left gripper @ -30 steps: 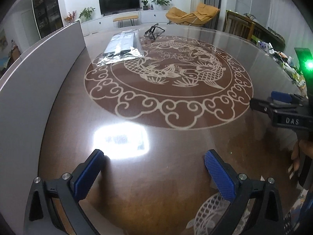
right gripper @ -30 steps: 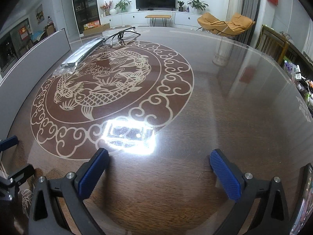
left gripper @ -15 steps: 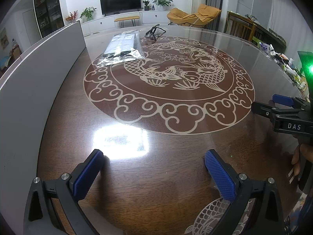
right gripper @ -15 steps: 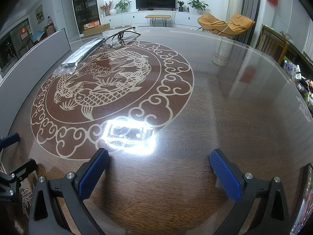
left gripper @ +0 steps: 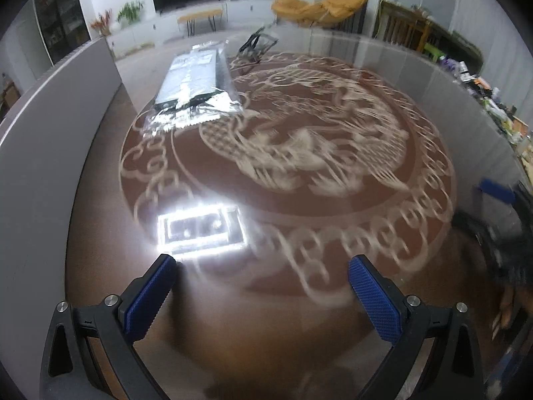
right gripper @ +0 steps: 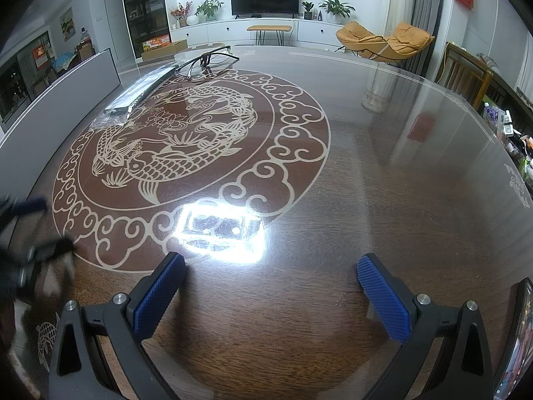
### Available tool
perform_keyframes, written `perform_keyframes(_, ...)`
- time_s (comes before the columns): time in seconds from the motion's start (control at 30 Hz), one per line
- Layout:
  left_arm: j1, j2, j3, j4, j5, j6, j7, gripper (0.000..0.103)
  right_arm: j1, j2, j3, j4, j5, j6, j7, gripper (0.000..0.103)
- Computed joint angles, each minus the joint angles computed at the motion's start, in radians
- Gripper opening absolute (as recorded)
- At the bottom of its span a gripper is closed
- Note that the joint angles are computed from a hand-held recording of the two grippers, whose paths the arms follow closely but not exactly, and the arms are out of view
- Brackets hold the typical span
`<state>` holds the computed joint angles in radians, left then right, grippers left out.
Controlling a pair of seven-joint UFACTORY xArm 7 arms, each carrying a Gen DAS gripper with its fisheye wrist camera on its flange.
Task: Organize objects
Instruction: 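Grasp the clear-bagged phone case with the left tool and lift it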
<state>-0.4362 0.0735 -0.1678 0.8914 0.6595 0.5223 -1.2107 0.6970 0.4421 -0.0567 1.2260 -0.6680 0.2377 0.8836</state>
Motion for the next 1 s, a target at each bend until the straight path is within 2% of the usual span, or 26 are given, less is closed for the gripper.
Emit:
perform_keyframes(0.03,0.020,0.019,0.009,0.027,-0.048,-0.007,0.065,0.103,0.000,-0.001,0.000,0.000,0.000,0.000,0.000,0.103)
perform_keyframes(0.13,0.059,0.059,0.049,0.108,-0.062,-0.037,0.156,0.103,0.001,-0.001,0.000,-0.001,0.001,0.000,-0.001,0.103)
perform_keyframes(0.27,0.094,0.178,0.100,0.300,-0.097,0.039,0.273,0.103,0.000,0.000,-0.001,-0.001,0.001,-0.001,-0.002,0.103)
perform_keyframes(0.37,0.155,0.274,0.104,0.414,-0.251,0.015,0.402,0.103,0.001,-0.001,-0.001,-0.001,0.002,-0.001,-0.002,0.103)
perform_keyframes(0.47,0.191,0.348,0.105,0.491,-0.387,-0.001,0.479,0.103,0.000,-0.001,-0.001,-0.002,0.002,-0.002,-0.002,0.103)
perform_keyframes(0.53,0.187,0.383,0.125,0.527,-0.428,0.017,0.489,0.103,0.000,0.001,-0.002,-0.001,0.003,-0.002,-0.003,0.103)
perform_keyframes(0.6,0.151,0.399,0.173,0.542,-0.392,0.016,0.457,0.103,0.000,0.000,-0.002,-0.002,0.002,-0.003,-0.003,0.103)
perform_keyframes(0.67,0.127,0.424,0.202,0.586,-0.360,0.075,0.443,0.103,0.001,0.000,-0.002,-0.002,0.003,-0.003,-0.003,0.103)
perform_keyframes(0.73,0.118,0.424,0.211,0.582,-0.333,0.074,0.441,0.103,0.001,-0.001,-0.003,-0.002,0.003,-0.003,-0.004,0.103)
perform_keyframes(0.83,0.061,0.370,0.263,0.492,-0.211,0.004,0.340,0.075,0.001,0.000,-0.003,-0.002,0.003,-0.004,-0.004,0.103)
perform_keyframes(1.0,0.026,0.263,0.253,0.348,-0.104,-0.007,0.186,0.074,0.000,0.000,-0.003,-0.003,0.003,-0.005,-0.004,0.103)
